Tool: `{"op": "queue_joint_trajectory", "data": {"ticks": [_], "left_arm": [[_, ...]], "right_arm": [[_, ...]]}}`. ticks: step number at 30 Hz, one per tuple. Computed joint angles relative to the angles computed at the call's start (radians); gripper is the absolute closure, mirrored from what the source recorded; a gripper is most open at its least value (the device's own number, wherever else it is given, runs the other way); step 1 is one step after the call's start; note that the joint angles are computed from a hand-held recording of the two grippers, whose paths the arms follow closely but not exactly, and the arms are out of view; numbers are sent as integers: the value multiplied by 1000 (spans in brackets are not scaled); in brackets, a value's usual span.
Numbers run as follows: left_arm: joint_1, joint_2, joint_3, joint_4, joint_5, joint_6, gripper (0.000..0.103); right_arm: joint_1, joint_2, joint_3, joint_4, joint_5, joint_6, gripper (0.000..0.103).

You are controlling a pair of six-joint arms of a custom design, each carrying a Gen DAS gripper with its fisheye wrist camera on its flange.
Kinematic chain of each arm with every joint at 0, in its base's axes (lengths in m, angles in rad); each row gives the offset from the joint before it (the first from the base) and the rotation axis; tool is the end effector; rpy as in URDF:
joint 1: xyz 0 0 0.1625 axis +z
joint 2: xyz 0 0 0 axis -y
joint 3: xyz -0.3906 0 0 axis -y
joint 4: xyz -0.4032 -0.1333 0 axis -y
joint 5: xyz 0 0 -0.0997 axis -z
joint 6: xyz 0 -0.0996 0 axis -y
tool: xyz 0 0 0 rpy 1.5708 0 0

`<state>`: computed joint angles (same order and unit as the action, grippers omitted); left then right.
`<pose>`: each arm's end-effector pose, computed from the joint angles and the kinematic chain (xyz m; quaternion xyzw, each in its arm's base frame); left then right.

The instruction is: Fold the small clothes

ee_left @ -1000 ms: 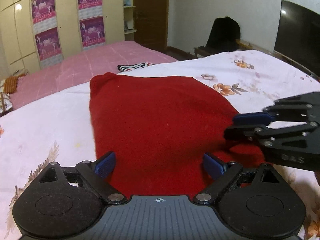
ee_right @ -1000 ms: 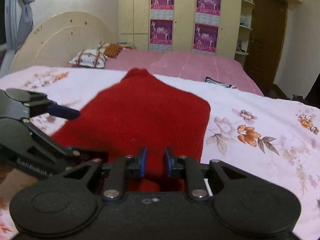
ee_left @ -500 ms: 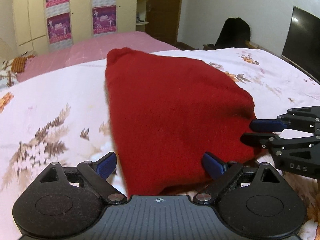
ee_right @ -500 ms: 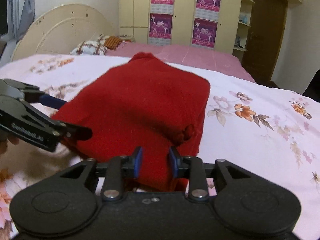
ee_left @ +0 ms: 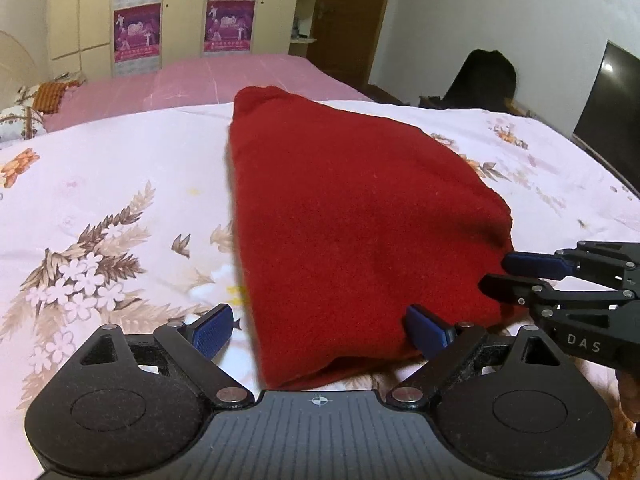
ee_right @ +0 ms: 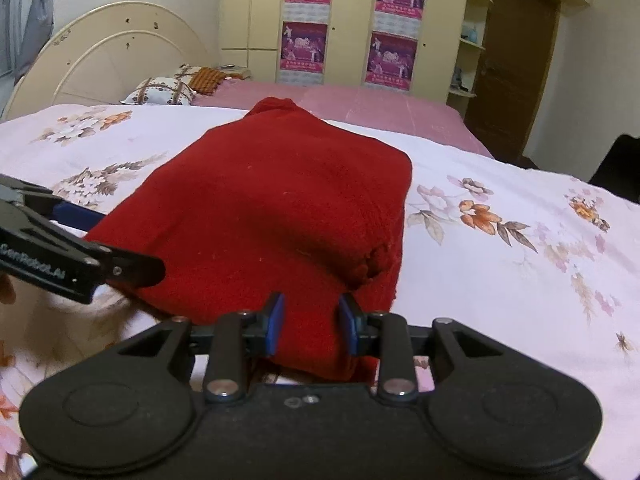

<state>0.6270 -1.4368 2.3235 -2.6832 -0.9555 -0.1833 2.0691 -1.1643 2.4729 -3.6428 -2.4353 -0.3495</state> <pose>-0.2301 -0.4023 0.1802 0.3198 0.8920 -0.2515 0.1970 0.2301 -0.3025 0.1541 0.2044 -0.8323 0.3662 0.3625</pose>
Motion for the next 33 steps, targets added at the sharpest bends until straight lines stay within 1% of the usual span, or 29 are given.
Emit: {"op": "queue_joint_trajectory", "data": {"ticks": [3, 4, 5, 6, 7, 8, 10, 12, 13, 15, 18, 19, 21, 23, 26, 28, 31, 33], "left_arm": [[11, -8, -5, 7, -11, -6, 11], [14, -12, -5, -6, -13, 3, 11], [21, -14, -7, -32, -17, 11, 11], [38, -14, -16, -54, -38, 13, 11], [60, -9, -31, -71, -61, 12, 11], [80, 0, -48, -79, -81, 12, 11], [137, 33, -107, -76, -148, 15, 11], [186, 66, -158, -71, -218, 14, 11], [216, 86, -191, -53, -270, 7, 11], [265, 125, -248, -22, -345, -21, 11], [311, 176, -323, 59, -431, -51, 11], [323, 191, -340, 76, -456, -51, 11], [334, 216, -357, 77, -474, -49, 11], [345, 240, -373, 66, -495, -35, 11], [349, 269, -403, 73, -507, -19, 11], [347, 287, -418, 77, -508, -18, 11], [335, 313, -439, 85, -487, -4, 11], [325, 325, -446, 83, -473, 3, 11]], "right_arm": [[5, -13, 1, 22, -3, 21, 67], [13, -23, 3, 26, -3, 29, 63], [18, -33, 6, 14, 5, 32, 48], [19, -44, 12, -16, 18, 34, 36], [12, -60, 20, -46, 41, 37, 20], [-2, -87, 27, -60, 70, 56, 22], [-63, -179, 36, 12, 151, 162, 27], [-165, -285, 39, 115, 273, 304, 31], [-216, -325, 38, 149, 334, 356, 33], [-313, -389, 33, 229, 459, 420, 33], [-438, -449, 16, 360, 636, 468, 33], [-469, -464, 11, 399, 682, 473, 33], [-523, -477, -1, 475, 774, 483, 33], [-567, -475, -9, 526, 863, 480, 30], [-561, -446, -21, 509, 869, 446, 31], [-569, -428, -28, 493, 892, 441, 32], [-561, -394, -49, 482, 882, 410, 43], [-559, -378, -60, 480, 892, 395, 45]]}}
